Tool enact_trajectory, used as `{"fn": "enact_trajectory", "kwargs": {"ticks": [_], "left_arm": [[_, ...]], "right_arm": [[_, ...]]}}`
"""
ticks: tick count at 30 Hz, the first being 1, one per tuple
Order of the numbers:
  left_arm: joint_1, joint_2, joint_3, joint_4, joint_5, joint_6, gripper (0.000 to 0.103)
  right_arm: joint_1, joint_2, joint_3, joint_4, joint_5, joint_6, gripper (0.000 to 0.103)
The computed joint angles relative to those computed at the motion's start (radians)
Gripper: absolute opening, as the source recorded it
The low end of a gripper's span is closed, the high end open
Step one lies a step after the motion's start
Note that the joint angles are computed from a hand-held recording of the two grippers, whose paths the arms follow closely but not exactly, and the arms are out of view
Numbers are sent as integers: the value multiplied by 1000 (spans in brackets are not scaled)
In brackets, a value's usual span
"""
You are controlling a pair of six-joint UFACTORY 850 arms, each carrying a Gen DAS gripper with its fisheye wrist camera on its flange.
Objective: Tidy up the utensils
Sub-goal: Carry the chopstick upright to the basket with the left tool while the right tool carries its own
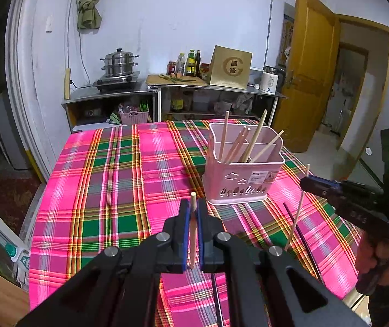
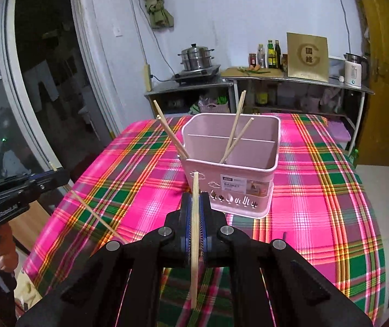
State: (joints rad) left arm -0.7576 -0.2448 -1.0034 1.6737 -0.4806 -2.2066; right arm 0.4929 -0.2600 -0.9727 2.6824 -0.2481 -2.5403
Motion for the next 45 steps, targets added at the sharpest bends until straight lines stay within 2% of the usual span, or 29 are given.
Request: {"fn": "enact_trajectory", "kwargs": {"ticks": [10, 21, 35, 45], "left_arm": [[-17, 7, -17, -13, -11, 26, 6], [-13, -7, -72, -15, 37, 55, 6], [21, -66, -259, -64, 97, 177, 6], [51, -140, -400, -77, 105, 248, 6]], "right_arm": [[-14, 78, 84, -48, -30, 4, 6], [-46, 123, 101, -25, -104, -14, 6], [-82, 106, 8, -8, -163, -17, 5], [-99, 56, -91, -6, -188, -1, 5]]}}
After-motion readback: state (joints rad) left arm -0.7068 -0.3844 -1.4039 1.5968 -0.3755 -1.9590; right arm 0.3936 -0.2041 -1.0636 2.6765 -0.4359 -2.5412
